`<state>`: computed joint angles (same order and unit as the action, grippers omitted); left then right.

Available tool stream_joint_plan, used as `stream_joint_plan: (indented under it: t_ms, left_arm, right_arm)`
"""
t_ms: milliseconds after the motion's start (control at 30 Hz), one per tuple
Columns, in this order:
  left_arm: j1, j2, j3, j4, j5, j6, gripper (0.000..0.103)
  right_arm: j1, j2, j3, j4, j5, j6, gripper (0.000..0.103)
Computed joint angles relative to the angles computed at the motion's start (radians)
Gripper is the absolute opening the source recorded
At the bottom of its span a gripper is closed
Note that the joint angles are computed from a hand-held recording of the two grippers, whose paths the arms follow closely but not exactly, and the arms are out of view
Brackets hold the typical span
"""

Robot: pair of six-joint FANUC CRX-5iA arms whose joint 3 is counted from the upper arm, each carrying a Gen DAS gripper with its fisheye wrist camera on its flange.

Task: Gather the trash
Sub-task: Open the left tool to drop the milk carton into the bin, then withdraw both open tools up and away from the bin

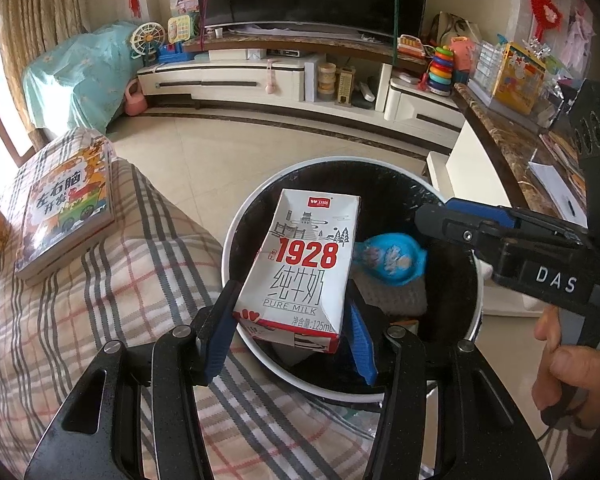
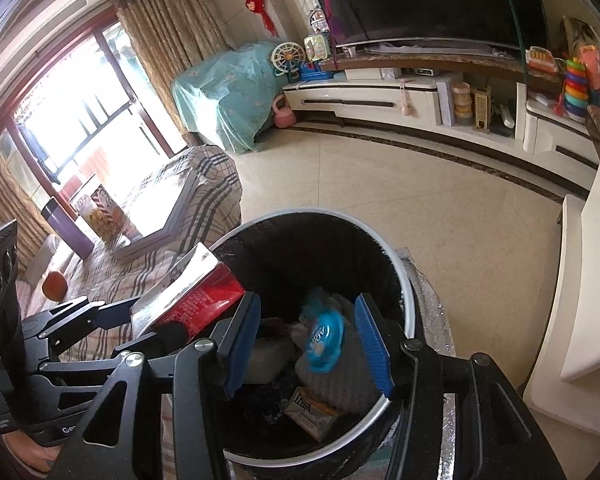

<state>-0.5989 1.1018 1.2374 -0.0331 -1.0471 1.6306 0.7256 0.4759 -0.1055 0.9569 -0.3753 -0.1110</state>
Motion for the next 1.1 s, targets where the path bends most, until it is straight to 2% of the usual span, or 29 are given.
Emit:
stream_joint_plan:
  t_ms: [33, 133, 233, 267, 467, 567, 633, 800, 900, 1000, 1100]
  left_arm:
    - [-0.001, -0.018, -0.031, -0.005, 0.019, 0.003, 0.052]
    - [-0.001, -0.075, -0.131, -0.015, 0.081, 0.024, 0.071]
    - [0.005, -0.130, -0.234, -0.009, 0.140, 0.031, 0.071]
    - [0.005, -0.148, -0.264, -0.014, 0.155, 0.039, 0.071]
    - [0.023, -0.355, -0.646, 0.013, 0.376, 0.113, 0.071]
    - [0.031, -0.459, -0.826, 0.011, 0.475, 0.169, 0.074]
    - [0.034, -0.516, -0.914, -0.009, 0.526, 0.217, 0.077]
    - [0.036, -0.645, -1.086, -0.107, 0.620, 0.361, 0.083]
    - [0.016, -0.713, -1.139, -0.270, 0.628, 0.524, 0.089]
    - [-0.018, -0.764, -1.165, -0.444, 0.610, 0.695, 0.091]
    - [-0.067, -0.812, -1.183, -0.633, 0.573, 0.879, 0.097]
  right_arm:
    - [-0.003, -0.007, -0.013, 0.030, 0.002, -0.032, 0.051]
    - [-0.016, -0.037, -0.066, 0.154, 0.024, -0.163, 0.055]
    - [-0.037, -0.077, -0.139, 0.354, 0.044, -0.377, 0.073]
    - [-0.043, -0.093, -0.164, 0.425, 0.048, -0.456, 0.074]
    - [-0.043, -0.153, -0.253, 0.667, 0.035, -0.750, 0.089]
    - [-0.010, -0.164, -0.273, 0.707, 0.010, -0.814, 0.092]
    - [0.014, -0.167, -0.280, 0.692, -0.004, -0.827, 0.100]
    - [0.085, -0.163, -0.291, 0.706, -0.058, -0.897, 0.101]
    - [0.151, -0.151, -0.283, 0.679, -0.148, -0.876, 0.101]
    - [0.245, -0.124, -0.261, 0.635, -0.330, -0.833, 0.101]
    - [0.301, -0.108, -0.245, 0.611, -0.444, -0.795, 0.103]
